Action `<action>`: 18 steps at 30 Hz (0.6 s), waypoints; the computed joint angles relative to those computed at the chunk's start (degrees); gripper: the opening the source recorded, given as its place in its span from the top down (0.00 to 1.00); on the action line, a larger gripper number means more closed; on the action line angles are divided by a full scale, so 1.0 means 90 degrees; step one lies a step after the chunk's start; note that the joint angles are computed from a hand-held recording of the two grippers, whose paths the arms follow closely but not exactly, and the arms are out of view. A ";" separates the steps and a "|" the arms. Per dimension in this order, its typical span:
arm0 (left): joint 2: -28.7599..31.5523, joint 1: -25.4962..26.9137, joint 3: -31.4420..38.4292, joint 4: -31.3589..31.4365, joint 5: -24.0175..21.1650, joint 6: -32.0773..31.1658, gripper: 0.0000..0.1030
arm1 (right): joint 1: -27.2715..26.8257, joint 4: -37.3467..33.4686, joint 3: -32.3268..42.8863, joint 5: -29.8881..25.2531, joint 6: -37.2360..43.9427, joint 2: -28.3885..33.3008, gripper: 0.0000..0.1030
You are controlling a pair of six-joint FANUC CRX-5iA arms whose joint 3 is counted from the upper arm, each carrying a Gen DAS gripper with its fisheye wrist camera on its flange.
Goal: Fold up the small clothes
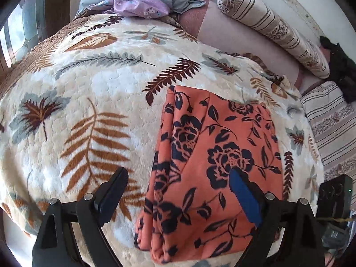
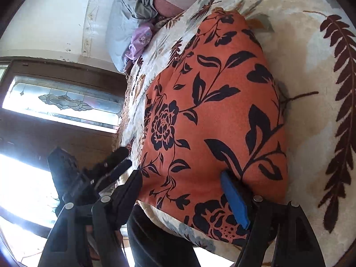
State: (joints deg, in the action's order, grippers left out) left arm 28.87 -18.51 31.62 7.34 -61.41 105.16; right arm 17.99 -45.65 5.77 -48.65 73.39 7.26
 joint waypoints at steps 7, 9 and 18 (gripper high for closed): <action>0.0617 -0.0032 0.0522 -0.0236 -0.0596 0.0100 0.06 | 0.0130 0.0605 0.0470 -0.0017 -0.0037 -0.0042 0.25; 0.0598 -0.0022 0.0465 -0.0202 -0.0555 0.0022 0.06 | -0.0030 0.0391 0.0733 0.0082 0.0168 0.0138 0.25; 0.0681 -0.0059 0.1269 -0.0584 -0.0828 0.0168 0.06 | -0.0334 -0.0011 0.1028 -0.0174 0.0058 0.0835 0.23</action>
